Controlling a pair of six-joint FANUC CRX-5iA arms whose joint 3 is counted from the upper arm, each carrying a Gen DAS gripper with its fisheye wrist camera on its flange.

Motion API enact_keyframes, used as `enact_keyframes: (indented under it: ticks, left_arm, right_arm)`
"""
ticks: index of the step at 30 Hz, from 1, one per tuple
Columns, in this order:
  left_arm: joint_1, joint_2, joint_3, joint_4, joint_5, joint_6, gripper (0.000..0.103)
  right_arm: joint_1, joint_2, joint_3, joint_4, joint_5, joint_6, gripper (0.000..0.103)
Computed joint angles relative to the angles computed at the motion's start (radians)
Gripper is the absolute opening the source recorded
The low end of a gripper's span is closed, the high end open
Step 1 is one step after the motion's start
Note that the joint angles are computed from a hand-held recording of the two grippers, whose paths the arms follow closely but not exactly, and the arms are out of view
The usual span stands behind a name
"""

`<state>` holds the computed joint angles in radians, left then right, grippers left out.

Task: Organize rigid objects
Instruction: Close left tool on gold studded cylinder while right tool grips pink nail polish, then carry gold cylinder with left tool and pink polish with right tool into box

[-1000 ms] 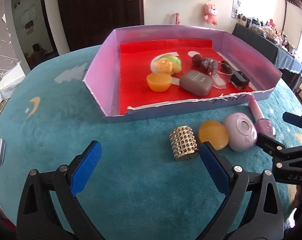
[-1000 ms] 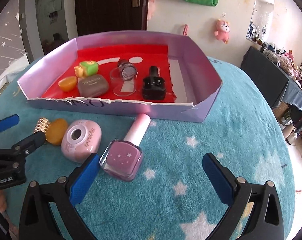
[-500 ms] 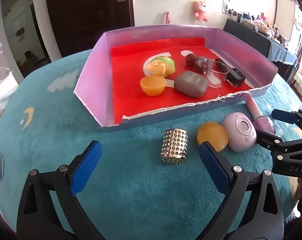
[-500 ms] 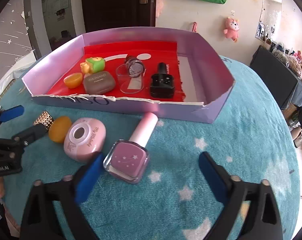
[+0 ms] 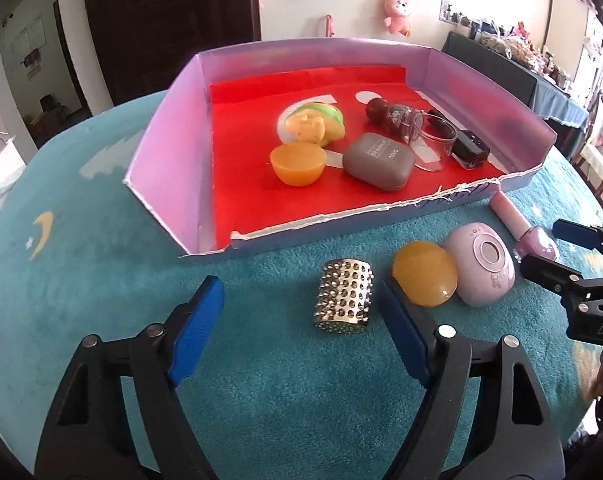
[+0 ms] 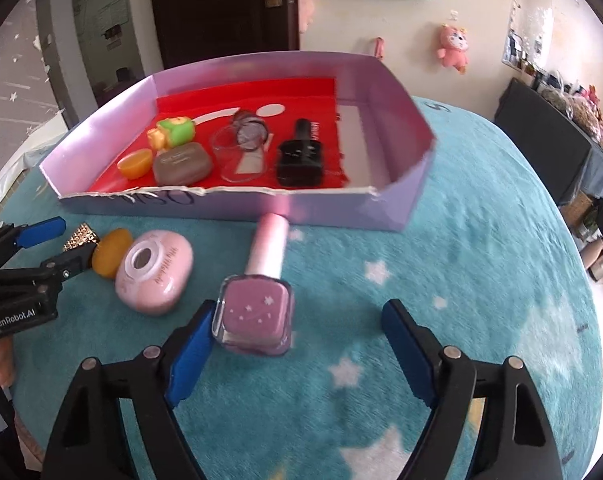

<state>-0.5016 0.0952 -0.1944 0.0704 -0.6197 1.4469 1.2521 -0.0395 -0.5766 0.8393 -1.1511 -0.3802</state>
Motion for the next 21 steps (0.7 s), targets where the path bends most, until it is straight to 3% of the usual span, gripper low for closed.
enact_keyframes:
  ticks: [5,10,11,17,21]
  left_arm:
    - [0.003,0.010,-0.002,0.053,-0.007,-0.052,0.054]
    - [0.008,0.014,-0.013,0.108,0.008,-0.105,0.028]
    - [0.011,0.013,-0.017,0.120,0.010,-0.111,0.024]
    - [0.019,-0.013,-0.043,0.158,0.029,-0.137,0.024]
    - [0.016,-0.029,-0.049,0.153,0.032,-0.143,0.024]
  right_arm:
    - [-0.017,0.001,-0.003,0.021,0.033,0.009,0.079]
    - [-0.023,0.013,0.001,0.044,0.047,0.045,0.054]
    - [-0.021,0.005,-0.010,0.059,0.066,0.043,0.041]
    - [-0.019,-0.030,-0.049,0.108,0.114,0.010,0.040]
    - [-0.001,-0.050,-0.058,0.139,0.079,-0.008,0.039]
